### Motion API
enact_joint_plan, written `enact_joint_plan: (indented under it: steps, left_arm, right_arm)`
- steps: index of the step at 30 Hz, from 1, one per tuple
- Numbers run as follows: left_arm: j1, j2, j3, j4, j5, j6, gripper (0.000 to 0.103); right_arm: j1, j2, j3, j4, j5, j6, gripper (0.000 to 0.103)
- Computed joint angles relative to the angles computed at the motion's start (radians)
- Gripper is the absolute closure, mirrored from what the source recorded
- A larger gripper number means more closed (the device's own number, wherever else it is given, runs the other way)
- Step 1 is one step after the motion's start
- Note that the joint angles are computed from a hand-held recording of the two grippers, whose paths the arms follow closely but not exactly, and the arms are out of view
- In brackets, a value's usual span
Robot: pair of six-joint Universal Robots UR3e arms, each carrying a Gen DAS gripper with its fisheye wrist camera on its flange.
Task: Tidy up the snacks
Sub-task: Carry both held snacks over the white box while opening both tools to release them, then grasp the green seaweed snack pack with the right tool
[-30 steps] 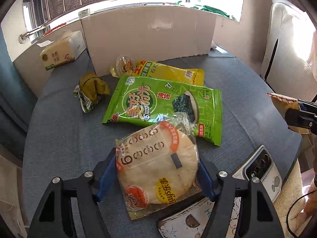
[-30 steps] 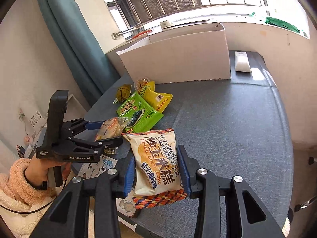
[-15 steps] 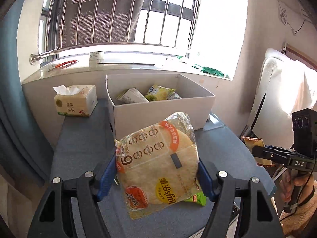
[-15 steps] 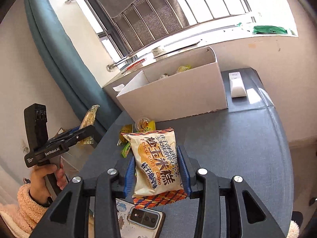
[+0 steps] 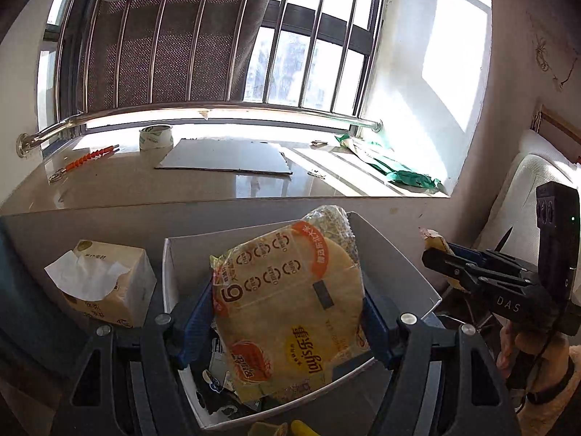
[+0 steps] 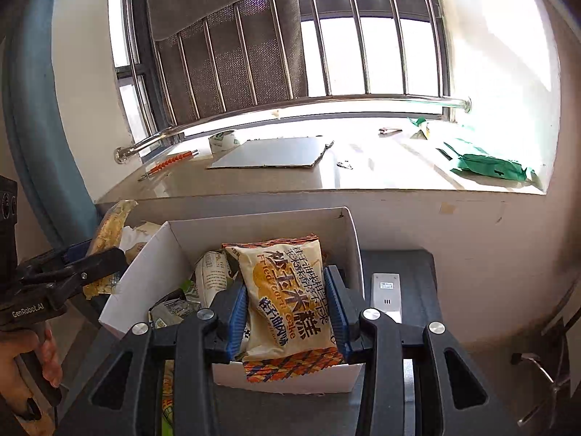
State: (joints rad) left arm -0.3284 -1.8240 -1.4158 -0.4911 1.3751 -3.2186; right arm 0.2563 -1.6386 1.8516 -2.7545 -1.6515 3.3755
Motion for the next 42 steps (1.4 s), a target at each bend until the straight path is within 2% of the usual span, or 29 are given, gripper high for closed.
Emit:
enact_joint_plan:
  steps: [3,4,5,6,7,10,12,15,18,21,25,29,31,32,33,35,37,40,42]
  left_arm:
    - [-0.011,-0.107,0.134,-0.063,0.048,0.000,0.024]
    - [-0.016,-0.135,0.175,-0.096,0.079,0.002,0.012]
    - [-0.022,-0.149,0.196,-0.133,0.118,-0.006,0.000]
    - [-0.020,-0.148,0.192,-0.151,0.135,-0.014,0.000]
    - [-0.011,-0.134,0.162,-0.134,0.124,-0.009,0.000]
    - [0.013,-0.064,0.033,-0.054,0.108,-0.001,0.000]
    - [0.040,-0.030,-0.022,-0.028,0.073,-0.011,0.000]
    - [0.062,0.009,-0.069,-0.019,0.048,-0.022,0.000]
    - [0.077,0.068,-0.129,0.006,0.029,-0.020,0.000]
    - [0.109,0.190,-0.259,0.049,-0.042,-0.010,0.000]
    - [0.134,0.413,-0.488,0.094,-0.107,0.059,0.000]
    - [0.140,0.646,-0.721,0.125,-0.121,0.111,0.000]
    - [0.121,0.762,-0.868,0.240,-0.061,0.058,0.000]
    - [0.123,0.814,-0.917,0.250,-0.063,0.046,0.000]
    - [0.149,0.887,-0.971,0.231,-0.105,0.047,0.000]
    - [0.170,0.994,-1.046,0.175,-0.145,0.044,0.000]
    - [0.080,1.007,-1.093,0.189,-0.045,0.008,0.000]
    - [-0.016,1.034,-1.172,0.221,0.037,-0.039,0.000]
    - [-0.075,1.054,-1.228,0.259,0.088,-0.081,0.000]
  right_arm:
    - [-0.035,0.075,-0.087,0.049,0.038,-0.017,0.059]
    - [-0.030,0.103,-0.123,0.072,0.005,-0.018,0.058]
    - [-0.019,0.129,-0.156,0.093,-0.037,-0.012,0.046]
    - [-0.021,0.141,-0.172,0.112,-0.042,-0.011,0.015]
    - [-0.034,0.139,-0.167,0.111,-0.022,-0.004,0.000]
    - [-0.065,0.092,-0.075,0.020,0.048,0.006,0.000]
    - [-0.024,0.084,-0.061,-0.007,-0.031,0.037,0.000]
    - [-0.017,0.037,-0.029,-0.021,0.008,0.048,0.000]
    - [0.024,0.005,-0.023,-0.026,0.004,0.038,0.000]
    - [0.091,-0.039,0.013,-0.065,-0.026,0.020,0.000]
    - [0.190,-0.136,0.105,-0.071,-0.053,-0.010,0.000]
    - [0.373,-0.197,0.249,-0.175,-0.221,0.009,0.000]
    - [0.475,-0.200,0.305,-0.217,-0.317,0.059,0.000]
    - [0.536,-0.183,0.328,-0.250,-0.387,0.100,0.000]
    - [0.586,-0.164,0.350,-0.279,-0.438,0.140,0.000]
    - [0.654,-0.150,0.395,-0.297,-0.470,0.210,0.000]
    - [0.732,-0.120,0.414,-0.288,-0.515,0.286,0.000]
    - [0.855,-0.051,0.404,-0.263,-0.606,0.339,0.000]
    - [0.886,-0.034,0.423,-0.288,-0.584,0.335,0.000]
